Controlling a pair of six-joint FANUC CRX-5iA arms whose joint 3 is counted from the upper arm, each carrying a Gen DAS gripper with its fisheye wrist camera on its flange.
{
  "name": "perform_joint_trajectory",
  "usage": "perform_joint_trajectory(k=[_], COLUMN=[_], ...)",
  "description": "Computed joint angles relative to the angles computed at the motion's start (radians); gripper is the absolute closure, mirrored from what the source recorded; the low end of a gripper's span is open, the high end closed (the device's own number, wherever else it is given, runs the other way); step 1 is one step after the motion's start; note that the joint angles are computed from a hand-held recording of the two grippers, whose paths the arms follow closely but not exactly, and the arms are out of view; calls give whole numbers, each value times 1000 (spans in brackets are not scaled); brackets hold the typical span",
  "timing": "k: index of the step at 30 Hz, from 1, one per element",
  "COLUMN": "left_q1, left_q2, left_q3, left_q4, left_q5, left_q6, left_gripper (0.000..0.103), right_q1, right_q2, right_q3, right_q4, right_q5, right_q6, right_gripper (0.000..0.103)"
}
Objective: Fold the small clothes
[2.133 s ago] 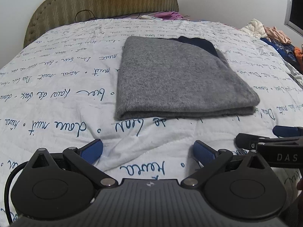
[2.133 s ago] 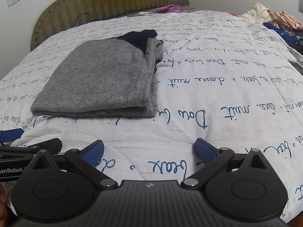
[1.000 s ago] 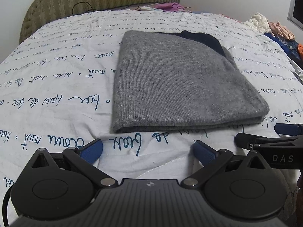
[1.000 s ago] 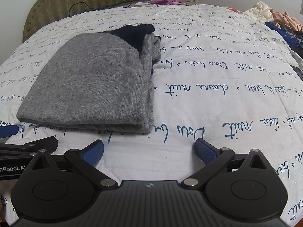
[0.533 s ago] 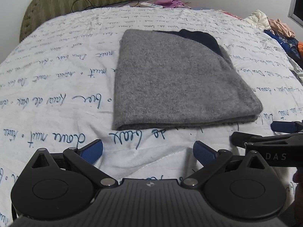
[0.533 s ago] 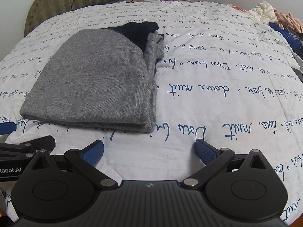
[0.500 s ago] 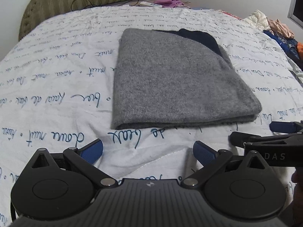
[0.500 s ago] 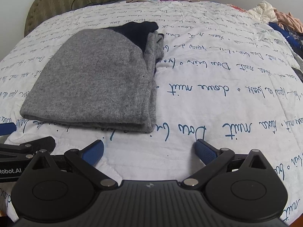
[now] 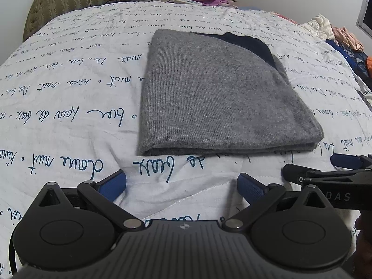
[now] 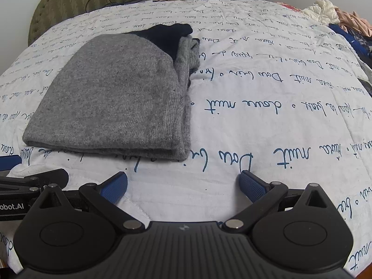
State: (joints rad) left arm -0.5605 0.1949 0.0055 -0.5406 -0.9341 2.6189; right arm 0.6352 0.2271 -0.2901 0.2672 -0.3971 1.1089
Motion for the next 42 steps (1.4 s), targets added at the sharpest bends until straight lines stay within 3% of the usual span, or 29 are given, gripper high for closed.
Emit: perform_joint_trajectory(k=[42], left_q1=[-17], left_q2=[-14], left_q3=[9], left_q4=[-21], left_q5=[-19], left_q6=[17], left_gripper=[0], right_q1=[0], right_q2=[-25], right_q3=[-17], right_q4=[10], right_q5=[24], right_q6=[-10], right_gripper=[0])
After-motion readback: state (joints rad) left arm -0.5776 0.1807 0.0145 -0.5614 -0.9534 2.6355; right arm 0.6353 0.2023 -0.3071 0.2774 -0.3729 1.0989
